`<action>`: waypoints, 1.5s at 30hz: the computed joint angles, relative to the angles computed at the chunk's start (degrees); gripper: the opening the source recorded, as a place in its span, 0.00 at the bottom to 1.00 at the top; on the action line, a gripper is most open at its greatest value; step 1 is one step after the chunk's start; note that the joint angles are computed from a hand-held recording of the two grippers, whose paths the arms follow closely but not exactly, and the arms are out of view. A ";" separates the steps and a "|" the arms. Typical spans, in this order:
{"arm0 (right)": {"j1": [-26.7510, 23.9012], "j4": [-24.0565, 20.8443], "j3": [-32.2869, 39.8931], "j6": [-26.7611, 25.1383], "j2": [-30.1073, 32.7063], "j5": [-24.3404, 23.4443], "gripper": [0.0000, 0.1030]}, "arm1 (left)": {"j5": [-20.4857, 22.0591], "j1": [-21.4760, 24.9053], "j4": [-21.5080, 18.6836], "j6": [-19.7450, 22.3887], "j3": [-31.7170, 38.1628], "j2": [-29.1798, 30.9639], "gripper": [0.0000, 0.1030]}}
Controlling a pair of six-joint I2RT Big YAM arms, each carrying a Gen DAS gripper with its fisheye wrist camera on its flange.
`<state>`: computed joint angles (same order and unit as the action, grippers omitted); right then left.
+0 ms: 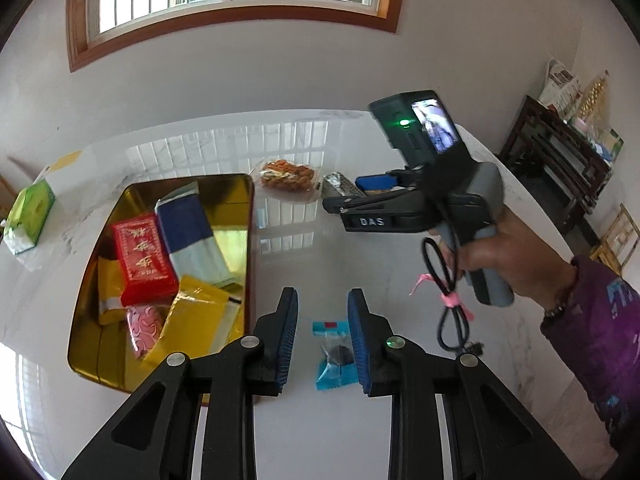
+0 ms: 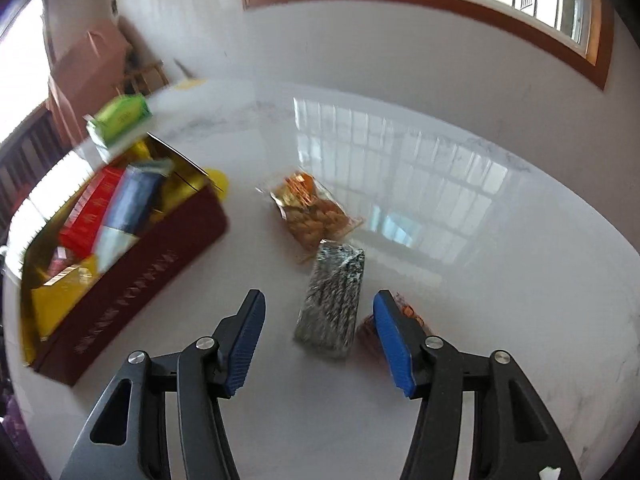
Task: Organize snacks
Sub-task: 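Close the left tool on the candy packet while the right tool grasps the grey seaweed packet, then carry the candy packet over the tin and open the left tool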
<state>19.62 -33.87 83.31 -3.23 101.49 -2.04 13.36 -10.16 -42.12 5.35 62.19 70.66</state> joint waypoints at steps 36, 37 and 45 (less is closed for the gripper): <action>-21.86 3.84 -40.39 7.35 -39.79 5.94 0.24 | -4.57 -6.53 -6.52 1.62 2.02 11.18 0.28; -23.46 3.86 -40.78 6.98 -39.87 5.27 0.24 | -4.26 -6.40 -6.58 1.57 2.24 11.51 0.29; -27.62 6.73 -41.26 9.50 -37.26 3.65 0.24 | -0.75 -5.65 -3.53 -1.25 0.36 8.29 0.27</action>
<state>-8.00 -27.13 42.04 6.27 64.23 1.61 12.61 -15.81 -45.65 4.11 62.55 78.96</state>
